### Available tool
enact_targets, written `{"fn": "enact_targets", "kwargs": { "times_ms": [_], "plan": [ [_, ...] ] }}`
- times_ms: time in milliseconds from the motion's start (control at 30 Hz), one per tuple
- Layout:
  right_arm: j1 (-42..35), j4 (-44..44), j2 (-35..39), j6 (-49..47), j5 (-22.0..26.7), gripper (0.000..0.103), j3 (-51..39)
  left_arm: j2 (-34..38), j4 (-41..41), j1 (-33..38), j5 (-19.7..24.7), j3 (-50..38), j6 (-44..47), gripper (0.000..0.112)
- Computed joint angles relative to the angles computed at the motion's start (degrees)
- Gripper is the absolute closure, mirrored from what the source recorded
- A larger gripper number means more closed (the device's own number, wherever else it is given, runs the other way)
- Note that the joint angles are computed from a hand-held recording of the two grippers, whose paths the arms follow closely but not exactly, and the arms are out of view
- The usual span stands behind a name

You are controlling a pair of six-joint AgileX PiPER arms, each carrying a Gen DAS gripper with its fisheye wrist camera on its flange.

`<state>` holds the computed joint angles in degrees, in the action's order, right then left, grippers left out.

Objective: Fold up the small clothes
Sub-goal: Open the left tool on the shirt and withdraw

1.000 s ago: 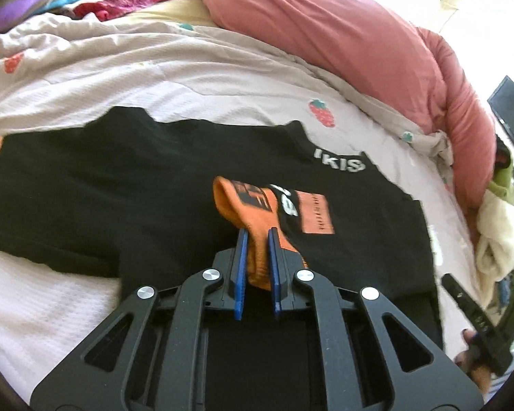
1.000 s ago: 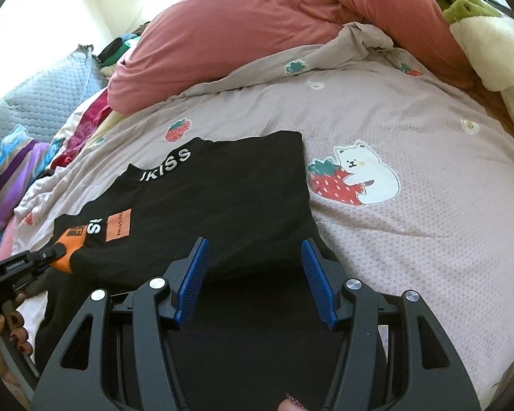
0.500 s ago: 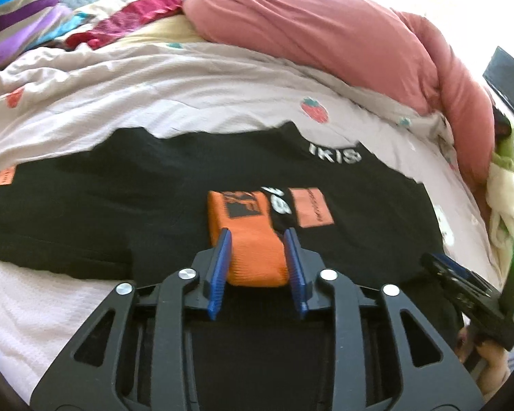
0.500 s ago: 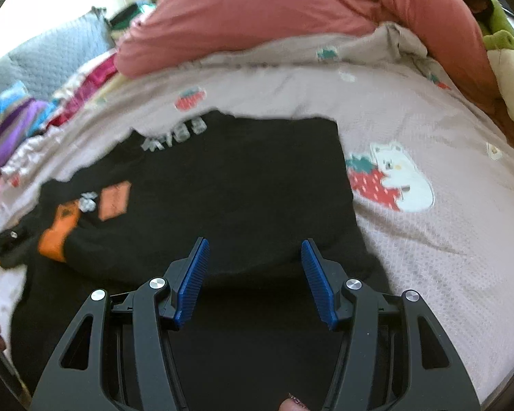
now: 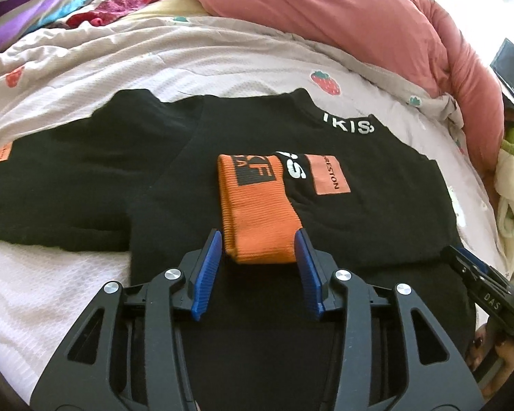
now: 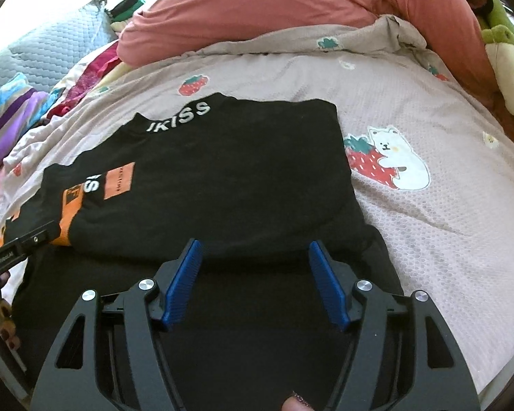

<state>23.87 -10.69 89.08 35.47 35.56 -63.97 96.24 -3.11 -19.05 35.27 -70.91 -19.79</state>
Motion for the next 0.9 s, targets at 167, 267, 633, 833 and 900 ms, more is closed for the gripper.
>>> {"fn": "enact_targets", "kwargs": {
  "times_ms": [167,267,633,833,900],
  "plan": [
    [1.67,-1.35,-2.26,2.64,-0.18,0.014,-0.16,-4.34,1.92,0.24,-0.58,2.81,-1.89,0.057],
    [3.25,-3.16,-2.27,4.24,1.12,0.013,-1.58,-6.67,2.80,0.59,-0.60,4.28,-2.72,0.046],
    [9.88,-6.32,-0.99,7.05,3.67,0.006,-7.17,-13.70,5.74,3.85,-0.05,8.64,-4.88,0.023],
    [13.76,-8.03,1.27,7.81,5.53,0.005,-11.64,-16.87,5.69,7.50,0.40,10.91,-3.75,0.019],
    [15.06,-8.59,2.40,8.11,6.25,0.005,-13.54,-17.94,5.86,9.04,0.58,11.72,-3.29,0.019]
  ]
}}
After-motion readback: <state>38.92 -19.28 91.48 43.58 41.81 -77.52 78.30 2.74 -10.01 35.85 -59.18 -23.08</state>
